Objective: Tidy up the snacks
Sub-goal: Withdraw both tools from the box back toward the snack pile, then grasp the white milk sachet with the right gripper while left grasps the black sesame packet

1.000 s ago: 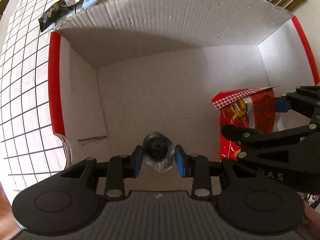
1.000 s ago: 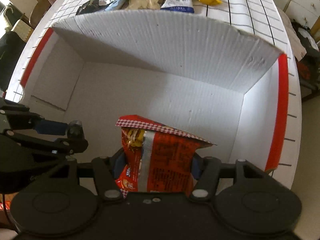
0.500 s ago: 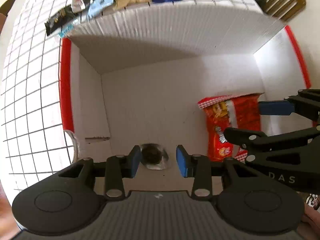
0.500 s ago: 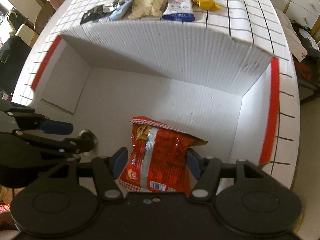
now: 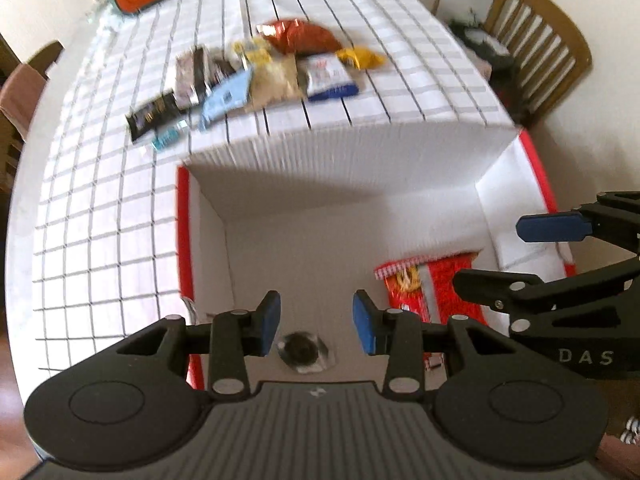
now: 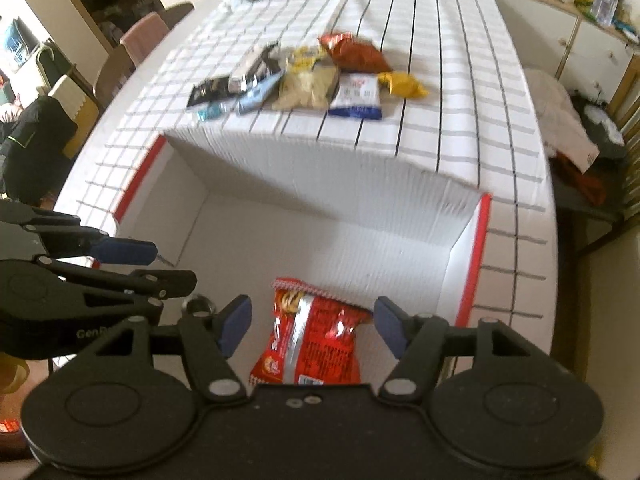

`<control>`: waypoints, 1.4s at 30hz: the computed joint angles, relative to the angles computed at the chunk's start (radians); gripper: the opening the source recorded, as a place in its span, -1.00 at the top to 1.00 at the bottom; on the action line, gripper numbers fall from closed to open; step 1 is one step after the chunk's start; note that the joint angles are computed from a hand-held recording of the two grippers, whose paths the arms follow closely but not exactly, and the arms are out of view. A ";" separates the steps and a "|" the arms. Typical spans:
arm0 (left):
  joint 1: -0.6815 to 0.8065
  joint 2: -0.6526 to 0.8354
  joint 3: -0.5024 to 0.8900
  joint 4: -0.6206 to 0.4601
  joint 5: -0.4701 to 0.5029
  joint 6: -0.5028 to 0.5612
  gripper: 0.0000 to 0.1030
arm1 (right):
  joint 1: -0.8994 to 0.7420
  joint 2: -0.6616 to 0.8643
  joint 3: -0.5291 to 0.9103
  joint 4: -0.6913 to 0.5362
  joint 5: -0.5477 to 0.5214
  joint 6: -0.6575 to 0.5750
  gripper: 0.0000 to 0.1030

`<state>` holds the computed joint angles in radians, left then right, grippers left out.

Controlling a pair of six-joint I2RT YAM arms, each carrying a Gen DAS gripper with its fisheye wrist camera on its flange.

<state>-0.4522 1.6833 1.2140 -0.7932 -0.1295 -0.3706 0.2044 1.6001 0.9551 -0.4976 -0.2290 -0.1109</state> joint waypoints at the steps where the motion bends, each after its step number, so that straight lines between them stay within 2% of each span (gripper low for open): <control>1: -0.004 -0.015 -0.004 0.004 -0.015 -0.006 0.14 | -0.004 -0.015 0.000 -0.002 -0.004 -0.003 -0.36; 12: 0.027 -0.138 -0.025 0.055 -0.116 -0.022 -0.28 | -0.006 -0.098 0.046 0.032 -0.004 -0.007 -0.57; 20: 0.122 -0.170 -0.033 0.118 -0.107 0.041 -0.45 | 0.023 -0.057 0.122 0.076 0.008 0.025 -0.73; 22: 0.156 -0.171 -0.035 0.141 -0.098 0.063 -0.55 | 0.029 -0.035 0.145 0.093 0.013 0.043 -0.77; 27: 0.253 -0.148 -0.033 0.197 -0.040 0.117 -0.63 | 0.036 0.041 0.216 0.136 0.027 0.085 -0.87; 33: 0.367 -0.074 -0.006 0.279 -0.017 0.244 -0.63 | 0.036 0.188 0.366 0.138 0.041 0.136 -0.88; 42: 0.518 0.150 0.162 0.309 0.083 0.445 -0.63 | 0.043 0.478 0.717 -0.019 0.093 0.212 -0.87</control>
